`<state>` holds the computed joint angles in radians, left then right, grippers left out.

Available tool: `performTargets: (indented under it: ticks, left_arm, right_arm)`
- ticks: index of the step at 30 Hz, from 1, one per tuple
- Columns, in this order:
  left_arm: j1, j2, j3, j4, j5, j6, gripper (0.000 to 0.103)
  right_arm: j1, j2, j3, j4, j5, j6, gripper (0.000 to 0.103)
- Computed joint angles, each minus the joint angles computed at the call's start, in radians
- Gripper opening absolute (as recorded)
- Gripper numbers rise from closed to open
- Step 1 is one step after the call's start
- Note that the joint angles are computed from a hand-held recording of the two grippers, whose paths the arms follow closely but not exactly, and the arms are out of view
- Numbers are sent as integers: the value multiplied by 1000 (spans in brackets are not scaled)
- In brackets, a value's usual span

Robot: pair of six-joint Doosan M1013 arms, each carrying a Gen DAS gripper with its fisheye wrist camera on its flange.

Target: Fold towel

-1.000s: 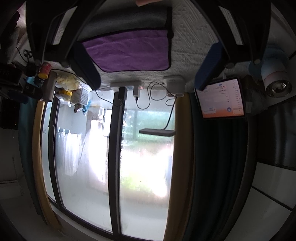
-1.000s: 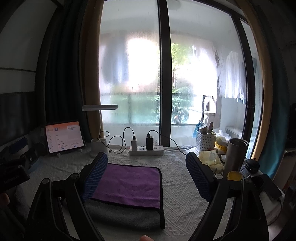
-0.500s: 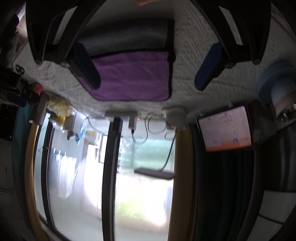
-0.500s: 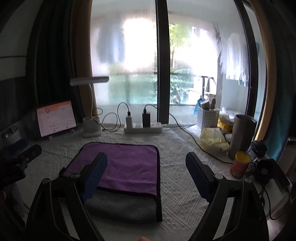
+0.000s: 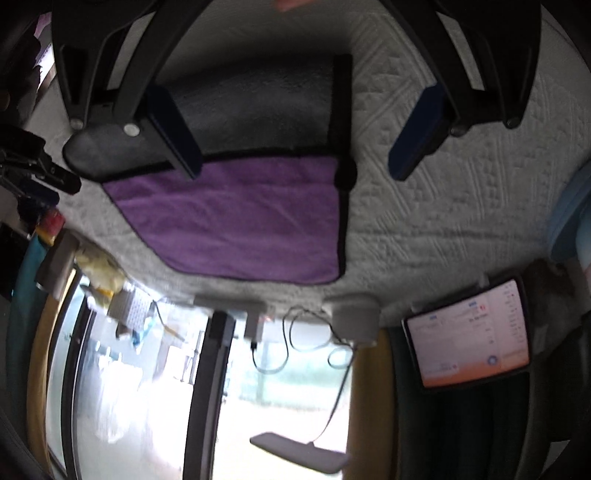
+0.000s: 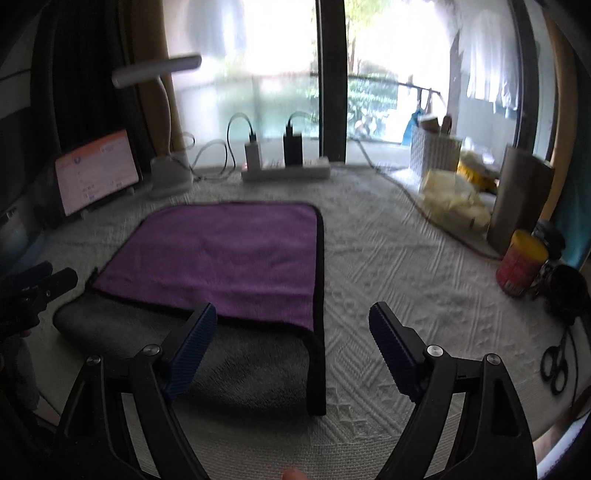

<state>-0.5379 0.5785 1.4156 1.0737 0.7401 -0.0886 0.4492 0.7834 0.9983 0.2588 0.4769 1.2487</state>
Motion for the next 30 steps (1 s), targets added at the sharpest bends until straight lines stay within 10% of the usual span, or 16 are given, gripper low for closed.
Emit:
performTargets:
  ticks: [9,30]
  left_arm:
    - [34,18,-39,-257,-30,200,85]
    - [4,18,-26,-227,-8,233,23]
  right_arm:
    - [-15,59,-93,73,170,-36,80]
    - [-11,22,-4,190,84,-267,8]
